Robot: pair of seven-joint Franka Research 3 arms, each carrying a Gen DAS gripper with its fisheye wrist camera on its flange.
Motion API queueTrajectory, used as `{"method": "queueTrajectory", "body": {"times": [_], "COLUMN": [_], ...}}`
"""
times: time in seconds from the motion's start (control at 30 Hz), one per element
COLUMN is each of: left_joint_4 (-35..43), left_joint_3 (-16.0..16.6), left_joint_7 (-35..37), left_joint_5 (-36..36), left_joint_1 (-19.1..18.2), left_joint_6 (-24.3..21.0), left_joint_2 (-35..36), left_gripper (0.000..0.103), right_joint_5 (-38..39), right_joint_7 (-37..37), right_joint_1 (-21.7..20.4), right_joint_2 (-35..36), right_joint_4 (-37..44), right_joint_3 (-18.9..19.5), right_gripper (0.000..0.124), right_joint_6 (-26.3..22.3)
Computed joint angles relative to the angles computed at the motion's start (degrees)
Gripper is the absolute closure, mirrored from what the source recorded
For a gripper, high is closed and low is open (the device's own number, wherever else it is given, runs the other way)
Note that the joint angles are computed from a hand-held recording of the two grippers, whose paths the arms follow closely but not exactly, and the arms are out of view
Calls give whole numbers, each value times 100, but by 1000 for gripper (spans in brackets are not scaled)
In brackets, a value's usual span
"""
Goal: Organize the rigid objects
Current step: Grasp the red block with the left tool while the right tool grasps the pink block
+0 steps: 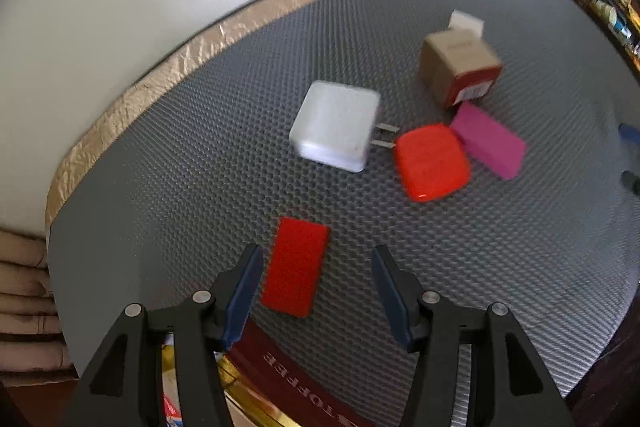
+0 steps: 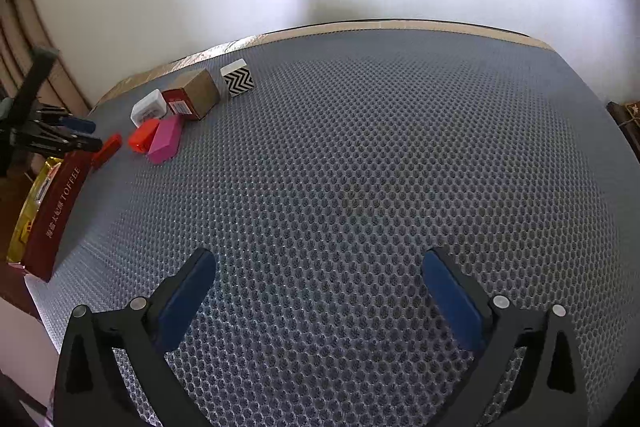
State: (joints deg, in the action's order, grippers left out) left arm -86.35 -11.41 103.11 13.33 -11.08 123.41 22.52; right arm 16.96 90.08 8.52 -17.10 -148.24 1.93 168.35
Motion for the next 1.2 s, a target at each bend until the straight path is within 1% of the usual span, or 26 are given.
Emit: {"method": "queueTrajectory", "body": {"times": [0.13,0.2,0.23,0.27,0.3,0.37,0.4,0.5,0.57,0.6,0.67,0.7,0.73,0.8,0.83,0.9,0.93,0.97,1.0,1.1,1.17,1.2], "left_joint_4": [182,220,130,112,156,-96,-315,-801,-1333,-1586,-2231,-2484,-2718,-3082,-3186,-3416,-3669,-3769,-3832,-4198,-4348,-4439], "left_joint_3": [22,-24,-71,-112,-154,-78,-97,-186,-269,-285,-296,-283,-256,-192,-140,-69,-2,64,84,250,327,381], "left_joint_7": [-4,5,40,55,26,-228,-295,-508,-657,-708,-860,-868,-856,-1016,-1049,-1258,-1241,-1269,-1436,-1738,-1962,-2020], "left_joint_5": [-124,-333,-529,-741,-987,-858,-898,-1312,-1809,-1996,-2400,-2582,-2779,-2914,-2942,-2922,-3091,-3171,-3120,-2981,-2798,-2727], "left_joint_1": [76,150,239,317,388,301,303,378,452,456,415,377,333,192,136,39,-20,-78,-114,-153,-131,-123], "left_joint_6": [-147,-212,-110,-108,-205,58,253,572,896,1051,1388,1497,1586,1708,1717,1837,1864,1839,1812,1863,1846,1837], "left_joint_2": [225,289,250,238,250,89,-57,-428,-871,-1084,-1649,-1881,-2100,-2476,-2586,-2825,-3109,-3254,-3389,-3838,-4072,-4207], "left_gripper": [46,46,52,74,73,73,73,73,73,73,73,73,73,73,73,73,73,73,73,73,73,73], "right_joint_5": [-61,-73,-87,-100,-116,-168,-200,-221,-134,53,1102,1420,1725,2288,2464,2489,2549,2532,2367,1895,1837,1799], "right_joint_7": [40,44,53,62,76,120,155,165,116,-55,-1053,-1385,-1749,-2482,-2739,-2954,-3074,-3099,-2965,-2495,-2400,-2355], "right_joint_1": [-31,-33,-39,-45,-53,-83,-101,-84,-26,157,975,1209,1426,1777,1847,1829,1798,1740,1650,1434,1289,1225], "right_joint_2": [-12,-18,3,2,18,25,20,51,43,21,-6,38,150,471,627,994,1132,1289,1462,1909,2123,2172], "right_joint_4": [-1,-1,18,19,33,41,38,64,70,56,123,235,451,928,1127,1554,1723,1911,2117,2583,2824,2875], "right_joint_3": [27,24,31,34,43,68,87,70,6,-152,-765,-925,-1034,-1134,-1106,-924,-863,-792,-714,-494,-366,-298], "right_gripper": [21,21,21,21,21,21,21,21,21,21,21,21,21,21,22,24,28,36,39,40,46,46], "right_joint_6": [-33,-42,-44,-48,-49,-57,-61,-65,-64,3,233,197,64,-78,-100,-143,-190,-277,-405,-528,-657,-698]}}
